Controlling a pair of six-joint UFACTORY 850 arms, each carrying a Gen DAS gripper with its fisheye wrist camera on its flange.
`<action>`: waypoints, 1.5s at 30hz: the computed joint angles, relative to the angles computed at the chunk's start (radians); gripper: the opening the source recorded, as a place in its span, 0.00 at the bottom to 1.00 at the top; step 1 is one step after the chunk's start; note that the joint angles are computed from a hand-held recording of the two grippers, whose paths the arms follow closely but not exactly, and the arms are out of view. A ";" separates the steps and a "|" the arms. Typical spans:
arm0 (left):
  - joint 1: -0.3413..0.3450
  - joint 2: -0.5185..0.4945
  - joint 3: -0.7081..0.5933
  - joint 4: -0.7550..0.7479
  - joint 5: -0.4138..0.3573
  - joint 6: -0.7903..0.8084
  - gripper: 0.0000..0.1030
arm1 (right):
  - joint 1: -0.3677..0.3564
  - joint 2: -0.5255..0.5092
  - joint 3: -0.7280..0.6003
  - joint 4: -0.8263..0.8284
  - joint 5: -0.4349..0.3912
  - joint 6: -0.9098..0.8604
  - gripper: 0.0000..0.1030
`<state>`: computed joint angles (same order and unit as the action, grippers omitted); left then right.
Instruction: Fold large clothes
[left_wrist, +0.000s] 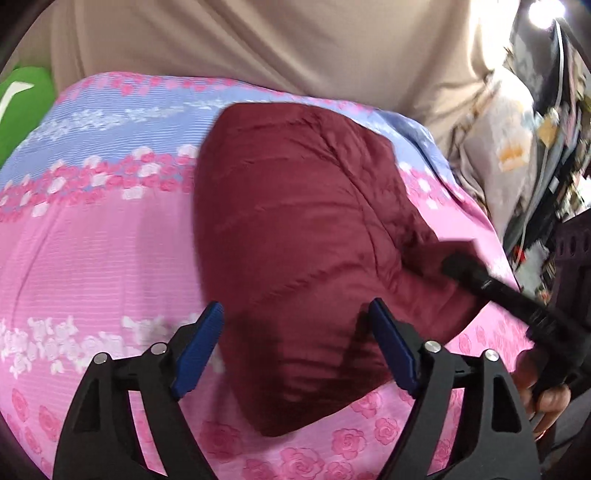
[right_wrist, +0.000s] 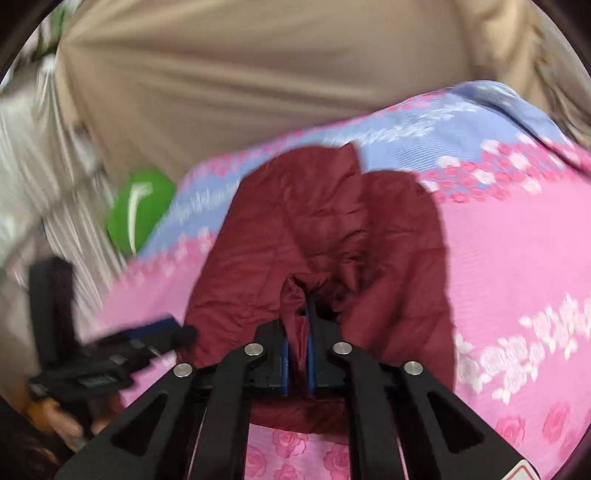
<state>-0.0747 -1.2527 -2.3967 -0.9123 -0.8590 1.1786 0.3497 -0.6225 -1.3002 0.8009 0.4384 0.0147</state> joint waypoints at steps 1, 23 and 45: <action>-0.007 0.006 0.016 -0.006 0.004 0.023 0.75 | 0.003 0.020 0.040 -0.008 0.041 0.035 0.04; -0.094 0.074 0.214 0.051 0.265 0.130 0.80 | -0.093 -0.006 -0.088 0.340 0.011 -0.353 0.61; -0.110 0.071 0.210 0.028 0.264 0.187 0.90 | -0.190 -0.363 -0.517 1.099 -0.103 -1.108 0.07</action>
<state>-0.1848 -1.1818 -2.1871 -0.8839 -0.5946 1.3653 0.1597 -0.9858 -1.8175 1.9000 0.3353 -1.0933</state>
